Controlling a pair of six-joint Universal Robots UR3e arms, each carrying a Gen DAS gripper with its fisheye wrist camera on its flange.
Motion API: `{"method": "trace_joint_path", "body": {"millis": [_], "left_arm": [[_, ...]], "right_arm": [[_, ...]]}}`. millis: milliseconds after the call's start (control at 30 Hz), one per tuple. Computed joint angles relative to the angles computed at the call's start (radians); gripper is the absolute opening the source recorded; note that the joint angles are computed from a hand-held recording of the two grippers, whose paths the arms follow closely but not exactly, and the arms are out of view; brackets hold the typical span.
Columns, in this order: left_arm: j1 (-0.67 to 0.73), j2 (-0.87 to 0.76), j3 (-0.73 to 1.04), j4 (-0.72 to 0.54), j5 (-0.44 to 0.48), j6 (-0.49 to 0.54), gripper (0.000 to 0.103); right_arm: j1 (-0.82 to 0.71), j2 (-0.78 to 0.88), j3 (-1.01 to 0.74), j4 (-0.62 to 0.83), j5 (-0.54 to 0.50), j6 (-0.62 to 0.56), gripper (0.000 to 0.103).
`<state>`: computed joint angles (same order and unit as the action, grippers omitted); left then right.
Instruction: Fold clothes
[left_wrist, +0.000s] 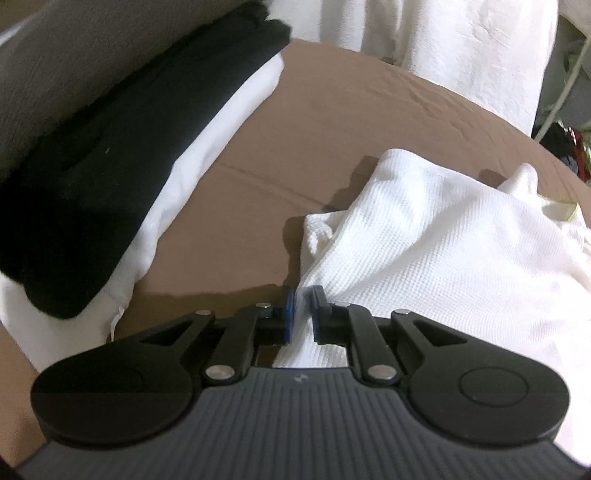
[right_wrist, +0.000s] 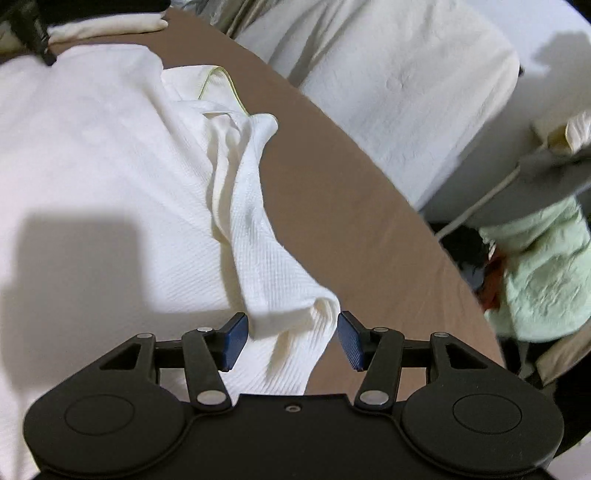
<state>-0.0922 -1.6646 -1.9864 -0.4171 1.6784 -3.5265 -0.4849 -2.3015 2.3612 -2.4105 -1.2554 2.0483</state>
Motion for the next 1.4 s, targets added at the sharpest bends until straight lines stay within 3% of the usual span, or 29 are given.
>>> {"method": "trace_joint_path", "body": {"millis": [100,133,167,233,333,400,500,567,633,700,733,767,800,867,933,1000,1100,1233,1267,1333,1400], "left_arm": [[-0.018,-0.023,0.010,0.021,0.016,0.023,0.010],[-0.020,-0.027,0.012,0.026,0.015,0.027,0.010],[-0.018,-0.027,0.011,0.029,0.010,0.030,0.010],[-0.006,-0.021,0.001,0.042,-0.006,0.025,0.010],[0.029,-0.035,-0.007,0.057,-0.054,-0.001,0.011],[0.050,-0.045,-0.010,0.066,-0.080,-0.008,0.012],[0.046,-0.068,-0.001,0.087,-0.080,-0.005,0.012],[0.039,-0.067,-0.041,0.204,-0.065,-0.008,0.012],[-0.005,-0.085,-0.106,0.501,0.028,-0.008,0.013],[-0.035,-0.100,-0.103,0.647,0.056,0.013,0.031],[-0.049,-0.110,-0.096,0.715,0.068,0.027,0.050],[-0.052,-0.120,-0.091,0.739,0.055,0.029,0.058],[-0.060,-0.129,-0.070,0.690,0.059,0.020,0.058],[-0.061,-0.136,-0.037,0.556,0.044,-0.014,0.058],[-0.043,-0.136,-0.009,0.389,-0.002,-0.058,0.058],[-0.010,-0.146,-0.001,0.314,-0.069,-0.130,0.058],[-0.009,-0.157,0.019,0.300,-0.092,-0.147,0.057],[-0.024,-0.157,0.041,0.303,-0.140,-0.104,0.057],[-0.016,-0.161,0.042,0.307,-0.167,-0.102,0.057],[0.002,-0.171,0.044,0.313,-0.223,-0.100,0.057],[-0.004,-0.173,0.029,0.328,-0.216,-0.094,0.057]], "right_arm": [[0.032,0.161,0.003,-0.187,0.014,0.083,0.053],[0.030,0.209,-0.028,-0.199,0.035,0.135,0.033],[0.029,0.256,-0.061,-0.209,0.056,0.187,0.006],[-0.061,0.325,-0.151,-0.140,0.178,0.352,0.007],[-0.157,0.531,-0.321,-0.141,0.299,0.703,0.007],[-0.130,0.637,-0.413,-0.139,0.237,0.753,0.007],[-0.041,0.710,-0.477,-0.137,0.107,0.735,0.007],[0.005,0.721,-0.476,-0.161,0.055,0.731,0.007],[0.035,0.734,-0.492,-0.156,0.010,0.743,0.007],[0.067,0.735,-0.503,-0.138,-0.072,0.742,0.011],[0.105,0.753,-0.521,-0.148,-0.143,0.748,0.025],[0.135,0.752,-0.507,-0.194,-0.209,0.742,0.042],[0.163,0.739,-0.474,-0.267,-0.272,0.726,0.044],[0.194,0.703,-0.417,-0.383,-0.284,0.704,0.044],[0.187,0.654,-0.417,-0.362,-0.176,0.709,0.044],[0.195,0.625,-0.462,-0.264,-0.047,0.702,0.043],[0.241,0.631,-0.567,-0.094,0.100,0.651,0.042],[0.352,0.844,-0.921,0.248,0.197,0.605,0.039],[0.373,0.906,-1.020,0.332,0.221,0.601,0.043],[0.419,1.001,-1.130,0.375,0.239,0.626,0.053],[0.472,1.026,-1.118,0.329,0.223,0.672,0.056]]}}
